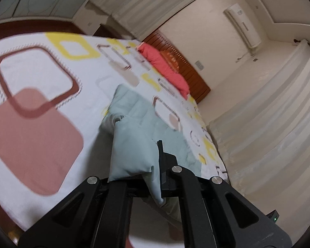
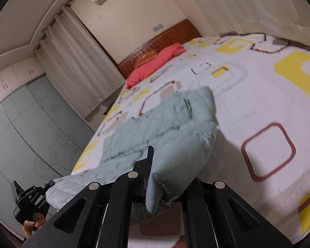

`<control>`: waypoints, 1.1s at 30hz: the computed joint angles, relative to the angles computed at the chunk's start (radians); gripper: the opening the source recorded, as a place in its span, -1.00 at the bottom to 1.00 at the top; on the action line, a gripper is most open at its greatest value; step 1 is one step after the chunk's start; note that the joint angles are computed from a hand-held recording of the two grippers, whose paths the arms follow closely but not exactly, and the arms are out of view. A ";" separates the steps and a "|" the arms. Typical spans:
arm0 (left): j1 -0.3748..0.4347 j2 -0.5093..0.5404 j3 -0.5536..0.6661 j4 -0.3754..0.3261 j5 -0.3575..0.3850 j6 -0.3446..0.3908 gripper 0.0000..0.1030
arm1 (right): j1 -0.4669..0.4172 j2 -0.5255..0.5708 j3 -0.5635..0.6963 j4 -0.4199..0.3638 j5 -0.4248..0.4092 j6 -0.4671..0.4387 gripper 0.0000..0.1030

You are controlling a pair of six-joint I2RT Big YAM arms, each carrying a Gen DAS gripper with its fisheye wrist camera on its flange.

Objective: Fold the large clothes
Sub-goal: 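Carry the held hem over the jacket body with both grippers, then open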

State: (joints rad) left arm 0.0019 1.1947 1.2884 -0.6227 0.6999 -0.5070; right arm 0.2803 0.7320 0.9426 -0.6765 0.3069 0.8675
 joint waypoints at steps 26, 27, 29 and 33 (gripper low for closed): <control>-0.270 0.959 1.144 -0.365 -0.481 0.114 -0.94 | -0.404 0.799 0.503 0.110 -0.393 -0.134 -0.90; -0.272 0.980 1.168 -0.377 -0.490 0.120 -0.94 | -0.410 0.818 0.510 0.108 -0.402 -0.132 -0.90; -0.277 1.039 1.245 -0.417 -0.508 0.134 -0.94 | -0.418 0.850 0.525 0.104 -0.420 -0.129 -0.90; -0.284 1.115 1.347 -0.472 -0.532 0.148 -0.94 | -0.420 0.889 0.543 0.100 -0.430 -0.132 -0.90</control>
State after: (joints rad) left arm -0.2819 2.3097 2.6352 -1.0951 0.1683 -0.3592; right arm -0.1395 1.6207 1.4858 -0.5767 -0.1231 0.7358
